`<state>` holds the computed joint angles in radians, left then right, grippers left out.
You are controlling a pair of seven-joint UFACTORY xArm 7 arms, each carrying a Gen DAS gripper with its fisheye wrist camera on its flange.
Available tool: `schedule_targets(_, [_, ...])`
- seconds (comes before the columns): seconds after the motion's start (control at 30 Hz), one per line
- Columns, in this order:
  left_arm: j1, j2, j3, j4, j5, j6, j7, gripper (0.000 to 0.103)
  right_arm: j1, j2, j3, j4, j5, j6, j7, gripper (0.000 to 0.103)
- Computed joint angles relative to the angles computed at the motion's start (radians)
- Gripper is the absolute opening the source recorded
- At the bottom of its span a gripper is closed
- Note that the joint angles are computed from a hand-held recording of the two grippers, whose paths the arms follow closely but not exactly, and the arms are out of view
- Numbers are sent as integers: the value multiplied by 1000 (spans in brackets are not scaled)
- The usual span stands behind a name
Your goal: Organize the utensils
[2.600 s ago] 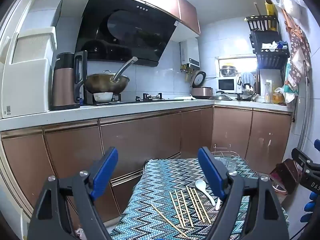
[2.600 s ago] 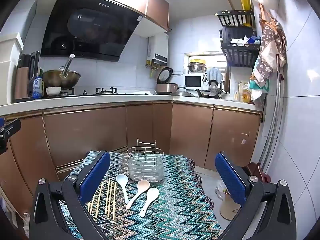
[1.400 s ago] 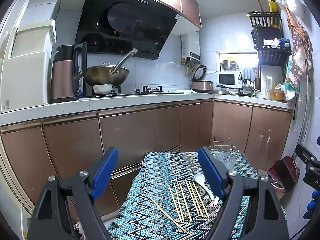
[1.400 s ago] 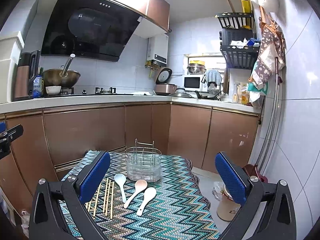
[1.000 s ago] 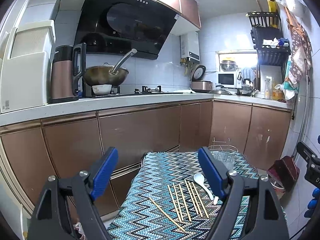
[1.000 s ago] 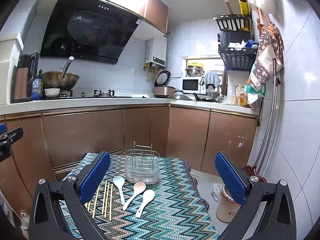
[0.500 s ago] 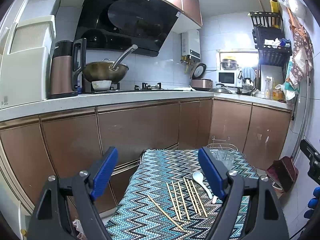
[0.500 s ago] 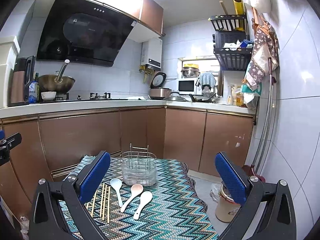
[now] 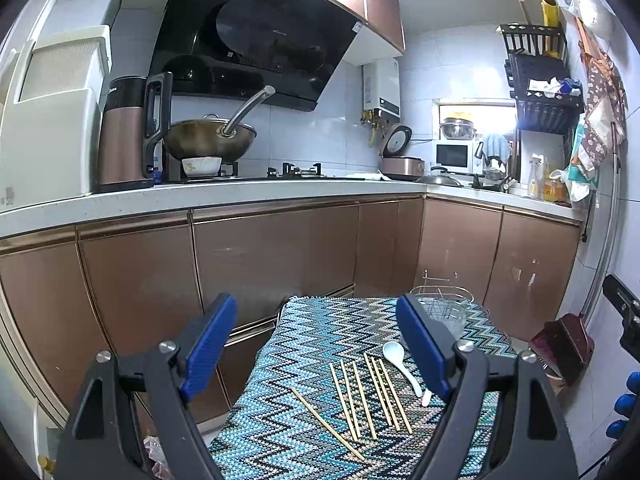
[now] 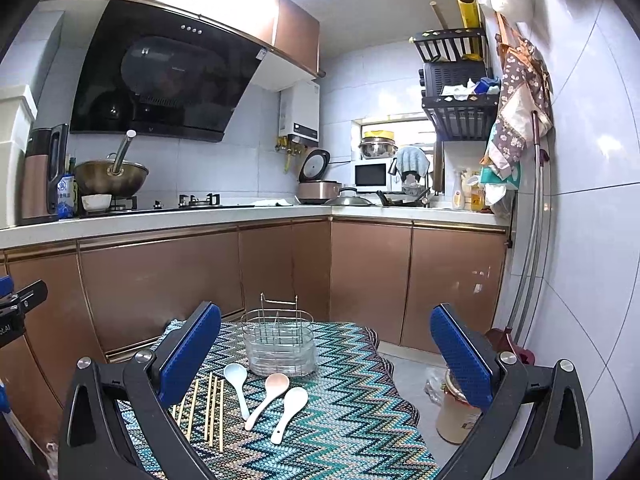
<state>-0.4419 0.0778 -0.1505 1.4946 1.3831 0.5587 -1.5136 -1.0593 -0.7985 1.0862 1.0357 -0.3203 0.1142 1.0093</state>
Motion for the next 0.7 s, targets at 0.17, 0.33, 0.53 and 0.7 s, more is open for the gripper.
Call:
schedule_targets(0.17, [-1,-1,0,-2,4,1,-5,81,-1,-5,-3,-4,4,-10,4,103])
schedule_targets(0.33, [-2,4,-1,2,-2,-3,-3,81,0,-7,-5,-10,8,-24,5,103])
schedule_targets(0.53, [-5,11,2,9,-33,-4,26,81,-1,-7,-4,-16,13,-33,3,103])
schedule_targets(0.7, [-12,23,6,25,-68,9,67,81,1,-7,-7,-23,15,-41,1,103])
